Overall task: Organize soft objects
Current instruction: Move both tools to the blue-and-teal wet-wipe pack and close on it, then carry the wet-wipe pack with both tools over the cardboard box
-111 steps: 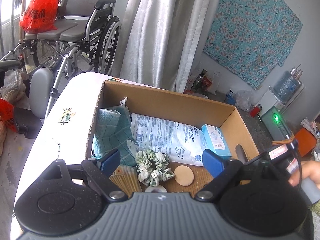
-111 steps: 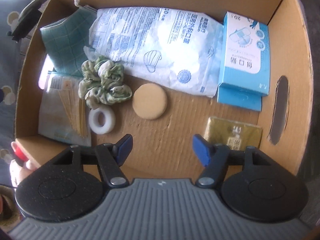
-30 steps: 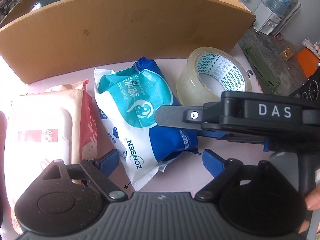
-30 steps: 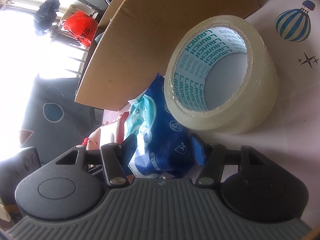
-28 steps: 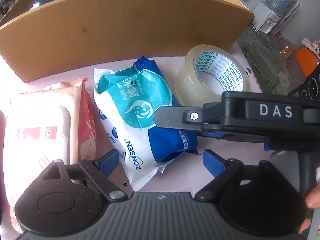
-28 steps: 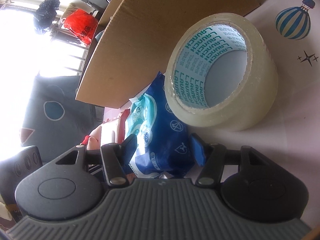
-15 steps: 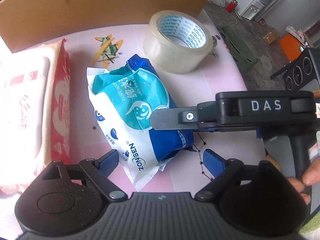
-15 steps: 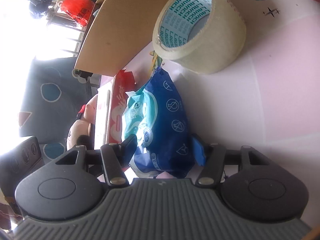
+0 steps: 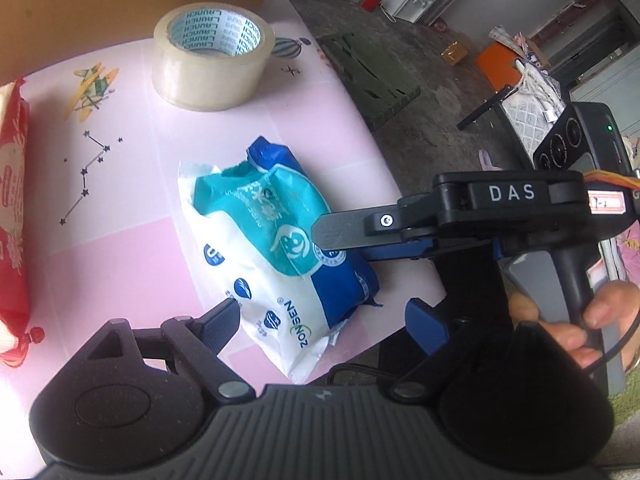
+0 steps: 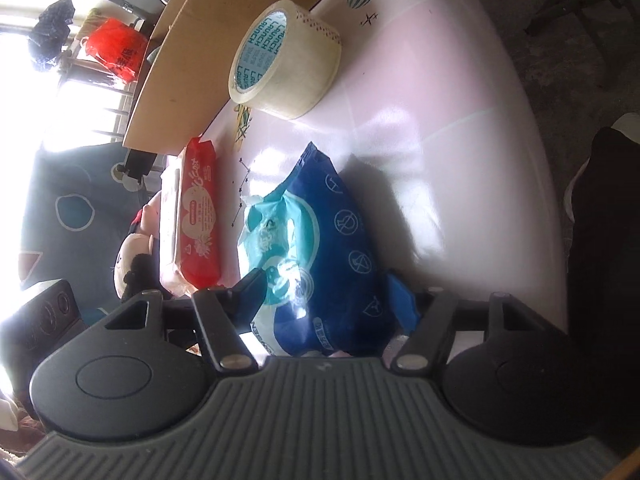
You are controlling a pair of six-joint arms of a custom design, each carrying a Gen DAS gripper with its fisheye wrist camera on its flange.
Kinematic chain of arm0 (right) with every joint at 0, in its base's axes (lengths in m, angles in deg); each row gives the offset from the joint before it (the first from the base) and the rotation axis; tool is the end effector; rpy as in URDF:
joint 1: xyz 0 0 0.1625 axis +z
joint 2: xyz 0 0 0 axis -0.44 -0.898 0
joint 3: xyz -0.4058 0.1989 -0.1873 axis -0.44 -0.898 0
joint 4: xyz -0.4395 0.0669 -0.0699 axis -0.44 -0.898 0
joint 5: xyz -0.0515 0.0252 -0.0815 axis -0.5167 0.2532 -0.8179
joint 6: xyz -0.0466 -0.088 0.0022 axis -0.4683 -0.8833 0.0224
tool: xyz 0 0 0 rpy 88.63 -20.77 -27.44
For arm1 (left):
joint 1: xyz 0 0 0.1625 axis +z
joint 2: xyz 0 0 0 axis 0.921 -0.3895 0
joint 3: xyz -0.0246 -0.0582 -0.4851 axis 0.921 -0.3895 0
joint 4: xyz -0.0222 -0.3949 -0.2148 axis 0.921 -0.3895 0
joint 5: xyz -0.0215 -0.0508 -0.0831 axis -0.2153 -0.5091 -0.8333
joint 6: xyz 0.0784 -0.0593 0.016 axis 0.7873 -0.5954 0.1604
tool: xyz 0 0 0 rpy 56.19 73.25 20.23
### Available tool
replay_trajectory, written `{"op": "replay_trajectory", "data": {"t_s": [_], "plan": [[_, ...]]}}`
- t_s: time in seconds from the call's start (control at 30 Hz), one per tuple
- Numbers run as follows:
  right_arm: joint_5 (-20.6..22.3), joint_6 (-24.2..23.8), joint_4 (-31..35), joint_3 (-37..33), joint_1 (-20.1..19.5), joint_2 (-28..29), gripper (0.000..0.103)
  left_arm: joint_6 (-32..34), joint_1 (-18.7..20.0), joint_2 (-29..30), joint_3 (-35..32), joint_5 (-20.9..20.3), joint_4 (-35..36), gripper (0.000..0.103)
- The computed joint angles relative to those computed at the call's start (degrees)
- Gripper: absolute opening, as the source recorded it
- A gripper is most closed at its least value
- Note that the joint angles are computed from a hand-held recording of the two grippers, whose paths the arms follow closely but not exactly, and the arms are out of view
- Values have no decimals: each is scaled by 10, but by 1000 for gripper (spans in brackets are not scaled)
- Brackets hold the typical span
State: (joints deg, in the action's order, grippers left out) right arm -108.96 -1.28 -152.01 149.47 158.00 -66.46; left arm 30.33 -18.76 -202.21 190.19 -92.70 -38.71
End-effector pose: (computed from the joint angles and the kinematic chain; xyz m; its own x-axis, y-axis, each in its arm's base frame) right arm 0.3812 -0.2684 0.0044 -0.9680 0.2483 -0.0372 0.2442 0.8968 -0.3690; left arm -0.0529 -0.2966 0.3492 -0.8405 0.4754 -0.2598 0.4822 0.8751 0.0412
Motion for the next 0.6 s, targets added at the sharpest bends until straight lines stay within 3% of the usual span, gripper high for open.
{"op": "replay_trajectory", "data": {"t_s": [0.1, 0.27, 0.4, 0.6], "plan": [[-18, -10, -16, 5, 0, -5, 74, 7, 7, 6, -1, 19, -7, 92], [-53, -17, 10, -19, 1, 3, 76, 22, 22, 25, -3, 36, -13, 92], [-45, -21, 25, -30, -3, 14, 75, 26, 33, 35, 1, 18, -22, 92], [-46, -43, 44, -46, 7, 26, 74, 30, 14, 35, 13, 22, -35, 93]]}}
